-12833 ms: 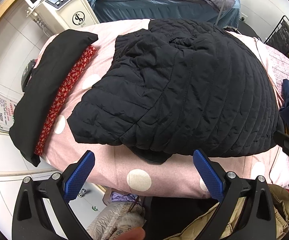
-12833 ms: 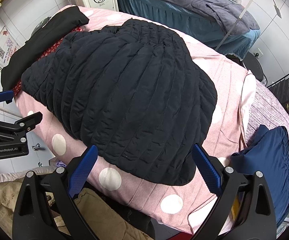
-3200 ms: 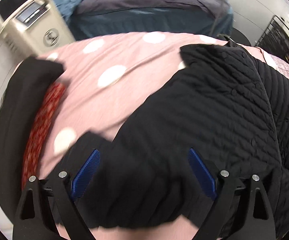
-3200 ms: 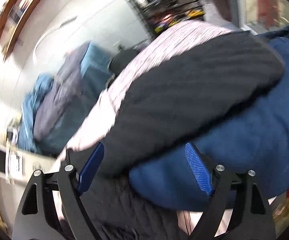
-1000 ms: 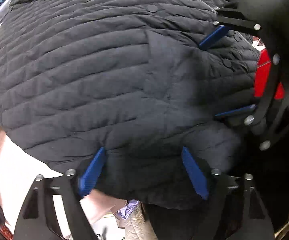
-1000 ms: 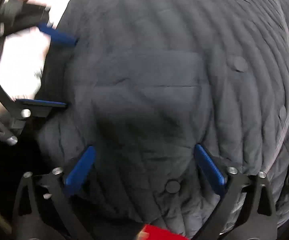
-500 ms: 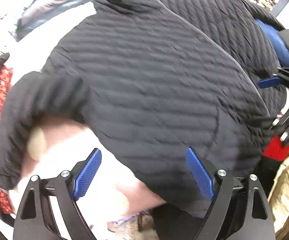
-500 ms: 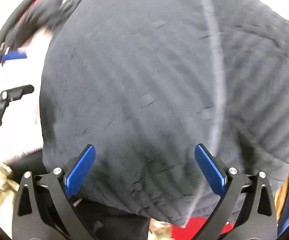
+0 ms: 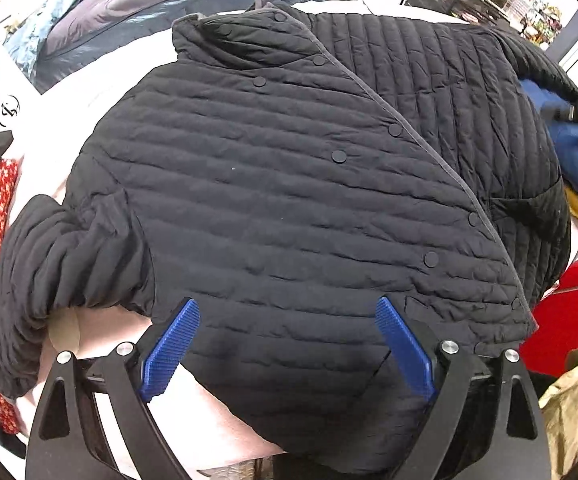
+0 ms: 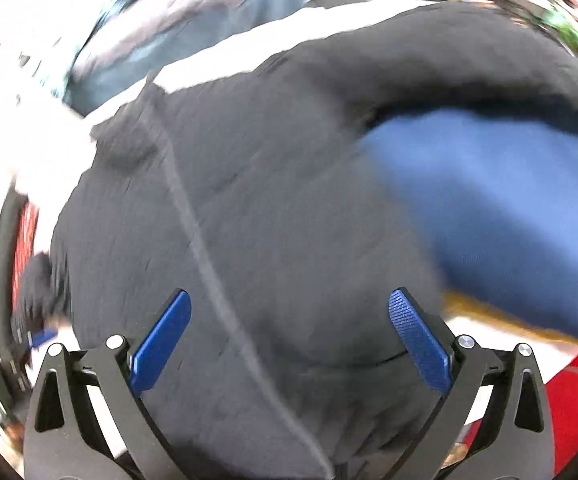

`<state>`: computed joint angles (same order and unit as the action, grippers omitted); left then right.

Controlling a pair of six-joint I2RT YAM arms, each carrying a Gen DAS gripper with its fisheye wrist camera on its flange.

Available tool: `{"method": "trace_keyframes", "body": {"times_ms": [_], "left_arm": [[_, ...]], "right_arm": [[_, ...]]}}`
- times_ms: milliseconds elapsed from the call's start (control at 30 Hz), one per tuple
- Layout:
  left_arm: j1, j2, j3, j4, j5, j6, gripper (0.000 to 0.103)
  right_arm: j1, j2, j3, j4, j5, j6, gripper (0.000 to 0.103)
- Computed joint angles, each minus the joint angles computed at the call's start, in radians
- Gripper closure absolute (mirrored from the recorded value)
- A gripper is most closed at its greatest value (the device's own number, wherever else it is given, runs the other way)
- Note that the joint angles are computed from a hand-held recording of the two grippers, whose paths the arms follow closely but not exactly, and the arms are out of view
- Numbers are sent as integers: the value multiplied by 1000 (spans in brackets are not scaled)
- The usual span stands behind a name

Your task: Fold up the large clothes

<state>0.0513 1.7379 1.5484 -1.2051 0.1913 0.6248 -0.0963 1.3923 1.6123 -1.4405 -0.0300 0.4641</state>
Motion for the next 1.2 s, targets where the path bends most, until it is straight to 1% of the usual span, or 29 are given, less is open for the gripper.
{"method": "trace_keyframes", "body": {"times_ms": [67,100,167,200,233,300,367,433,533,600,700,733,767,800,833,867,900,933,1000,1067,1100,1133,1167,1200], "left_arm": [[-4,2,4,7,-13,0,15],[-1,8,11,7,-20,-1,15],[13,17,29,-2,-32,-5,15],[18,26,41,-6,-37,-12,15],[25,40,58,-12,-42,-22,15],[32,56,78,-14,-44,-38,15],[39,69,93,-16,-49,-51,15],[40,85,106,-23,-59,-62,15],[33,99,123,-29,-65,-71,15],[28,104,129,-28,-68,-75,15],[16,127,154,-33,-75,-92,15],[13,131,158,-34,-77,-98,15],[9,139,166,-35,-80,-103,15],[6,146,172,-37,-83,-108,15],[3,151,178,-38,-84,-111,15],[2,153,180,-39,-84,-114,15],[0,157,185,-41,-83,-117,15],[-1,159,186,-41,-84,-120,15],[-2,167,191,-43,-82,-127,15],[-2,172,194,-44,-82,-134,15],[-1,174,195,-43,-82,-137,15],[1,177,197,-44,-81,-139,15],[1,179,201,-45,-80,-142,15],[3,182,204,-45,-78,-144,15]], "right_arm": [[-192,22,81,-21,-35,-67,5],[-253,32,97,-6,-49,-61,5],[-427,64,153,-1,-112,-80,5],[-505,85,180,1,-143,-74,5],[-535,87,168,26,-154,-43,5],[-666,117,199,47,-208,-12,7],[-762,151,227,70,-241,9,7],[-810,175,232,96,-264,25,7],[-882,222,240,136,-300,73,11],[-891,235,222,181,-306,119,11],[-871,260,222,233,-276,161,12],[-885,292,273,212,-272,142,15],[-871,303,284,218,-241,143,21],[-853,308,283,229,-213,150,24],[-835,316,290,234,-178,152,32],[-823,330,312,227,-150,149,38],[-818,340,327,222,-132,147,40],[-836,338,327,221,-137,131,43],[-841,353,337,228,-135,125,52],[-856,364,374,212,-145,113,70],[-861,362,383,207,-153,109,75],[-862,368,405,206,-169,108,84],[-862,368,429,192,-175,101,87],[-845,392,492,167,-157,81,88]]}}
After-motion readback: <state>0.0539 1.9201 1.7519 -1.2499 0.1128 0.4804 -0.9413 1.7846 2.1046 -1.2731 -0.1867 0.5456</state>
